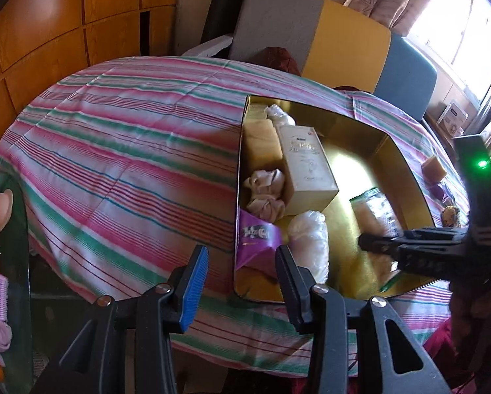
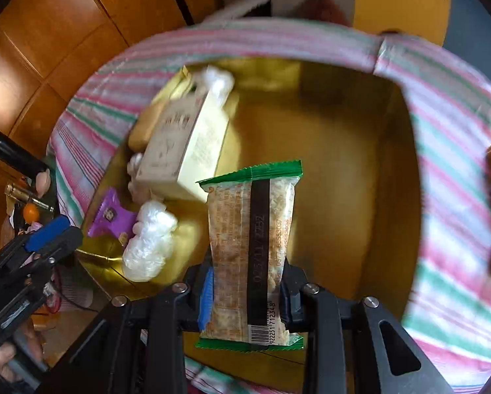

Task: Organize objects
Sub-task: 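Carry the rice-cracker packet into the gold tray and open the right tool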

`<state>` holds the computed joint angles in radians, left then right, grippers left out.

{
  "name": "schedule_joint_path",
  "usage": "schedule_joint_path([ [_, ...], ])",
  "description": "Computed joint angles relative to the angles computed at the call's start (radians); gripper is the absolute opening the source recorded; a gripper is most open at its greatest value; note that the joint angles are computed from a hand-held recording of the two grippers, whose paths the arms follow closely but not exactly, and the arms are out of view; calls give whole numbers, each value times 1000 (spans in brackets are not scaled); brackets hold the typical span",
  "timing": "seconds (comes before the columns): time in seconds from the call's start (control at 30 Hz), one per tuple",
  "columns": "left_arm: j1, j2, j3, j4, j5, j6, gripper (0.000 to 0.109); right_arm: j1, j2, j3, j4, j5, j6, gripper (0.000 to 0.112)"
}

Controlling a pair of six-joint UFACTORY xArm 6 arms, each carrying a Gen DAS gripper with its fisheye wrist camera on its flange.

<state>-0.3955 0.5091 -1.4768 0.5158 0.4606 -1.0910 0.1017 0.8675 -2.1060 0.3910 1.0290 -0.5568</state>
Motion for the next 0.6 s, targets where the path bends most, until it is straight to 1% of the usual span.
schedule_joint_path([
  [0.07, -1, 3, -3, 6, 3, -6, 42, 6, 11, 1, 21, 17, 4, 35],
  [0.13, -2, 6, -5, 20, 5, -19, 42, 7, 10, 13, 68, 36, -22, 37],
  [0.17, -1, 8, -7, 30, 6, -27, 42, 8, 7, 23, 85, 40, -32, 43],
  [0.2, -1, 10, -8, 27, 2, -25, 42, 9, -2, 42, 94, 32, -38, 45],
  [0.3, -1, 14, -8, 28, -4, -25, 42, 11, -12, 71, 102, 14, -53, 45],
  [0.37, -2, 15, -10, 31, -6, -25, 42, 8, -13, 75, 111, 21, -58, 46],
  [0.43, -4, 13, -11, 41, -3, -30, 42, 6, -21, 87, 112, 10, -58, 51],
  [0.5, -4, 12, -15, 51, 2, -38, 42, -2, -29, 88, 124, 10, -53, 63],
  [0.57, -4, 15, -21, 35, 1, -14, 42, -12, -52, 110, 141, -3, -65, 67],
  [0.6, -5, 15, -24, 35, 3, -13, 42, -13, -43, 90, 146, -1, -63, 69],
])
